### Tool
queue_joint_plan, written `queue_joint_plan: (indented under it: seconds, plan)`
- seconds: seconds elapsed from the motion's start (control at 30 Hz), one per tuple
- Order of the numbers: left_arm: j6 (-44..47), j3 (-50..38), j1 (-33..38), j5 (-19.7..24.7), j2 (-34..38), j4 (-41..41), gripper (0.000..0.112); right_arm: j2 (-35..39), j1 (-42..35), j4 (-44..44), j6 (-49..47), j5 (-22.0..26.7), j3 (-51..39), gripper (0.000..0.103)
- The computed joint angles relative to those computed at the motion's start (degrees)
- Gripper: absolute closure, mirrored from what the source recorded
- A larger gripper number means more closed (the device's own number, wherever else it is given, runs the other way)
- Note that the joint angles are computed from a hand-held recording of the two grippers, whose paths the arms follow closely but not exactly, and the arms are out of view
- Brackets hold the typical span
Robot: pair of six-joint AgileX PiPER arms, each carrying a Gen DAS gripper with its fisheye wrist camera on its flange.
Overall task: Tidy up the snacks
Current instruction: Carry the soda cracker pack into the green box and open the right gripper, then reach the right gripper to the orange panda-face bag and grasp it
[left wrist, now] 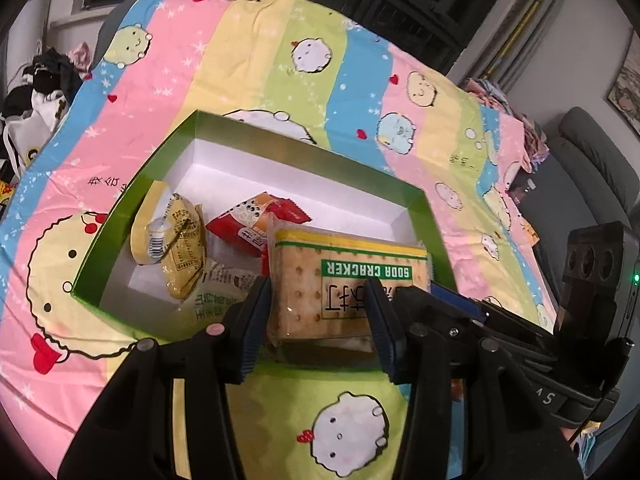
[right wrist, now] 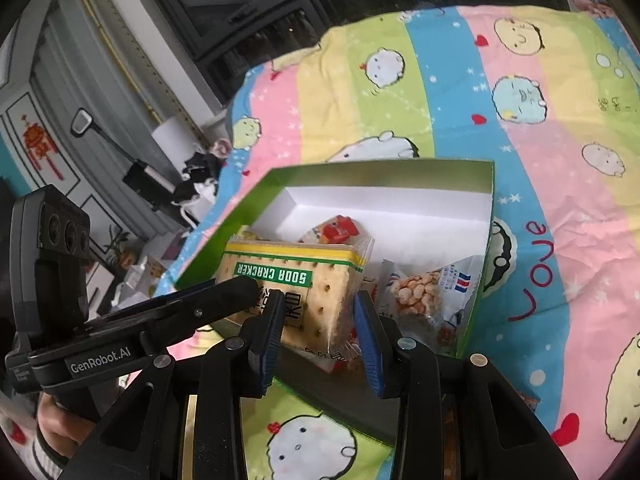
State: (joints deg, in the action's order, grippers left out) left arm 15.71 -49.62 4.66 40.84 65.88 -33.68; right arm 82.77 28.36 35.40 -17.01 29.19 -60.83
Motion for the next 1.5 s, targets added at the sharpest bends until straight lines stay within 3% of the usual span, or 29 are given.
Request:
queue_joint_plan:
  seconds: [0.3, 0.4, 0.67, 0.8, 0.93, 1.17, 1.33, 1.4, 1.43, 1.47, 1.5]
  plan:
    - [0.02, 0.03, 1.80, 0.21, -1.95, -0.01, 0.052, -3.47, -1.33, 1.51, -0.81, 0.41, 1.77, 0.065]
    - [-0.19, 0.83, 2.18, 1.18, -4.74, -0.51, 0.049, -6.61, -2.58, -0.30, 0.29, 1.45, 2.76, 0.058]
    - [-5.59, 4.24, -0.50, 4.05, -12.77, -1.08, 0.042, -15.66, -10.81, -3.88, 1.47, 7.22, 7.49, 0.047]
    - [-9.47, 6.59, -3.85, 4.66, -15.72, -1.79, 0.040, -16.66, -17.01, -1.36, -3.23, 10.92, 9.51, 0.044]
    - [-21.25, 8.55, -15.24, 0.40, -16.29, 6.11, 0.039, -13.83, -25.37, 5.86, -10.56, 16.07, 10.37, 0.043]
    - [-40.34, 8.06, -35.56, -9.15, -6.10, 22.37, 0.039, -7.30, -30.65, 15.58, -17.48, 21.41, 11.97, 0.042]
    - [-45.44, 5.64, -40.22, -13.61, 2.10, 28.01, 0.042, -4.87, -30.50, 19.04, -20.28, 22.69, 13.19, 0.042]
    - [-45.50, 4.85, -40.37, -14.49, 4.25, 28.44, 0.053, -4.91, -29.47, 19.17, -20.25, 21.26, 13.72, 0.043]
    - [-45.14, 4.58, -40.38, -15.00, 5.24, 28.19, 0.056, -4.85, -29.48, 19.78, -20.97, 21.11, 14.02, 0.045]
    - [-43.21, 4.37, -40.01, -15.66, 6.24, 26.53, 0.064, -4.70, -29.73, 20.92, -22.20, 21.46, 14.36, 0.057]
    - [-41.89, 4.48, -39.74, -16.15, 6.56, 25.36, 0.066, -4.58, -29.74, 21.10, -22.41, 21.60, 14.41, 0.061]
